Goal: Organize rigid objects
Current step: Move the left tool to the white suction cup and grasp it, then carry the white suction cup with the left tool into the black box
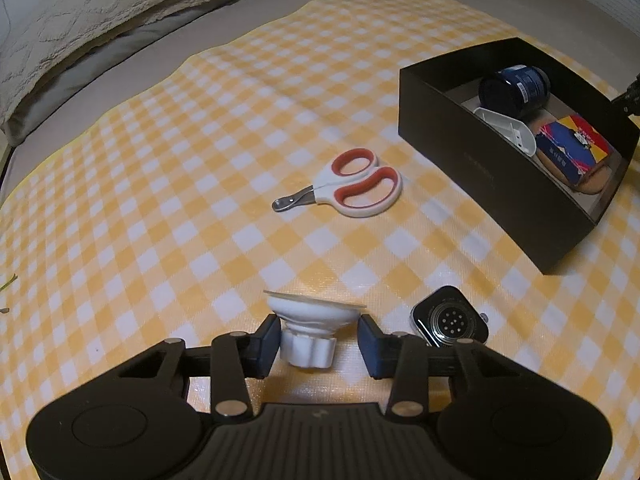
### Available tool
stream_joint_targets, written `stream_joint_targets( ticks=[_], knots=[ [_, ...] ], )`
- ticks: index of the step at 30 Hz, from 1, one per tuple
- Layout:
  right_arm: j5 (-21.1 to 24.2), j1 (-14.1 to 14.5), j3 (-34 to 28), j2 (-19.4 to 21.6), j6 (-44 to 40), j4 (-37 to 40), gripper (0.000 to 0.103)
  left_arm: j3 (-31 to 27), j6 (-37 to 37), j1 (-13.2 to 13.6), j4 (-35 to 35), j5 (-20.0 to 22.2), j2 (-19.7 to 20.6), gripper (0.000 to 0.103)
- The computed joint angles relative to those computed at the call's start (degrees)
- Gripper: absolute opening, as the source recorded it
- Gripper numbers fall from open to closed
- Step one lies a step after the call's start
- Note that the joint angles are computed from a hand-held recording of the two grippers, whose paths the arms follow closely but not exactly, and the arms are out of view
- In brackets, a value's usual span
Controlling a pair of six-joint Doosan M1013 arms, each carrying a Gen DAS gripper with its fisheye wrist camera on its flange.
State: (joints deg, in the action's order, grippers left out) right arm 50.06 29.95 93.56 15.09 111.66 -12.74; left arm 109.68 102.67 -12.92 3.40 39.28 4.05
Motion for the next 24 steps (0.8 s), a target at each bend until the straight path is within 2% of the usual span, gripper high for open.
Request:
stream_joint_targets(
  ticks=[6, 11, 19, 24],
  knots=[
    [0.1, 0.0, 0.0, 0.0, 0.0, -0.1, 0.005, 0.2, -1.6, 1.2, -4.6, -3.2, -0.7, 0.043],
    [0.2, 0.0, 0.0, 0.0, 0.1, -0.2, 0.005, -0.4, -0.8, 0.4, -7.6, -5.2, -1.4, 0.043],
    [0.4, 0.1, -0.2, 0.2, 0.1, -0.4, 0.005, -2.6, 5.6, -3.5, -14.3, -6.5, -0.9, 0.043],
    [0.3, 0.1, -0.2, 0.1, 0.1, -0.3, 0.005, -4.0, 6.0, -6.0, -15.2, -7.5, 0.5, 0.043]
  ],
)
